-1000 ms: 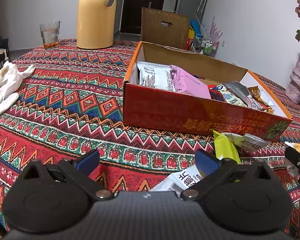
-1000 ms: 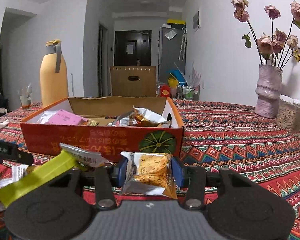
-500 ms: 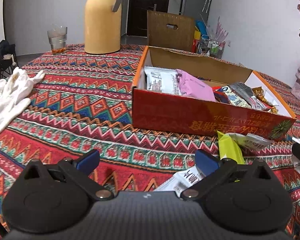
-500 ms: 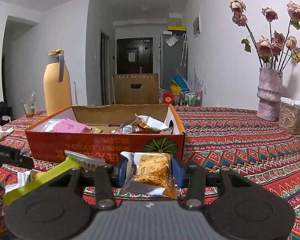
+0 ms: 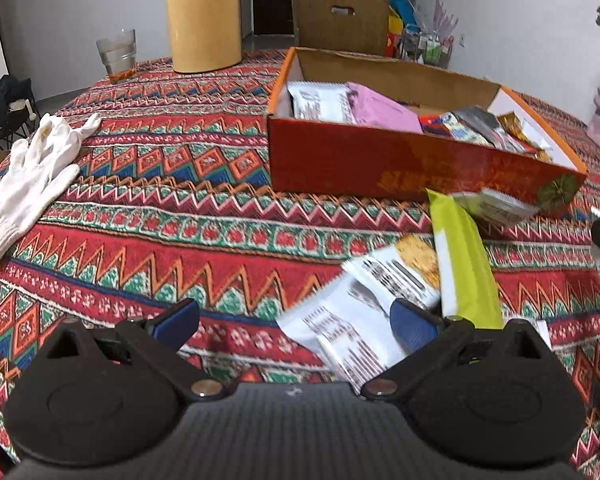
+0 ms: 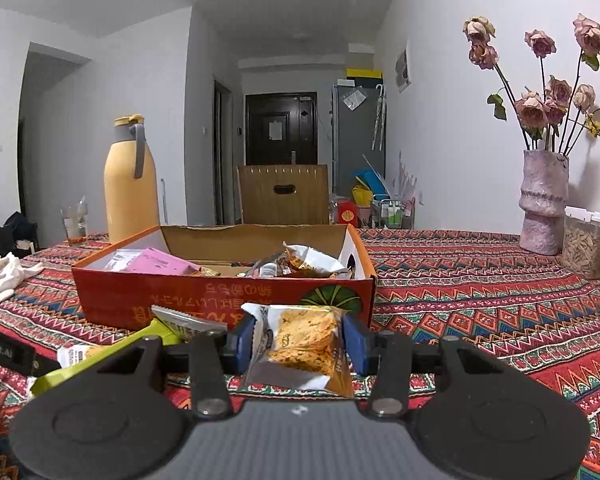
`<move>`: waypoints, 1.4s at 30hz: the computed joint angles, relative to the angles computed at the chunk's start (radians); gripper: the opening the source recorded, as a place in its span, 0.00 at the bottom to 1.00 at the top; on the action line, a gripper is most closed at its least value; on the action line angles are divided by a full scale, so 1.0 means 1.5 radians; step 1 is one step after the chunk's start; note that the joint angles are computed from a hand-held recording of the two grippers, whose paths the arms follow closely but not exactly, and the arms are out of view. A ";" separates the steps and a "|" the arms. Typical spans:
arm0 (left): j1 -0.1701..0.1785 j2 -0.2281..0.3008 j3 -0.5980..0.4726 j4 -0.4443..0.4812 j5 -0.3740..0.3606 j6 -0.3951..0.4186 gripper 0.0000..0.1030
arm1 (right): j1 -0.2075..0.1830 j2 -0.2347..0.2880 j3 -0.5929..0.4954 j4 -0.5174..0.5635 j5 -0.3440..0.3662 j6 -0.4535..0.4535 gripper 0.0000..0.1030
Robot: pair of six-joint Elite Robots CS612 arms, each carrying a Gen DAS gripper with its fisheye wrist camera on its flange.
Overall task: Organize snacks
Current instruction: 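Grasp a white packet with the left tool while the right tool holds the cracker packet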
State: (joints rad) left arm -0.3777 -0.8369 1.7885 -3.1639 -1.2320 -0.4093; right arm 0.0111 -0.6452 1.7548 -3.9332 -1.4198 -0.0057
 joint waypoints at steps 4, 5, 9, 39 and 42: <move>-0.002 0.000 -0.003 0.016 -0.013 -0.004 1.00 | -0.003 0.000 0.003 -0.009 0.010 0.004 0.44; -0.003 0.001 -0.005 0.022 -0.016 -0.007 1.00 | -0.003 0.000 0.004 -0.010 0.013 0.003 0.44; -0.007 0.004 -0.013 0.041 -0.013 -0.010 1.00 | -0.005 0.001 0.004 -0.013 0.023 0.003 0.45; -0.011 0.002 -0.007 0.010 0.039 -0.024 0.56 | -0.009 0.001 0.005 -0.015 0.042 0.005 0.46; -0.012 0.000 -0.002 -0.014 0.059 -0.021 0.56 | -0.009 0.001 0.005 -0.015 0.042 0.005 0.46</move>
State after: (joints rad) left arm -0.3951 -0.8363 1.7858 -3.1843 -1.1433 -0.4409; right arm -0.0027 -0.6439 1.7627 -3.9564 -1.3567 0.0016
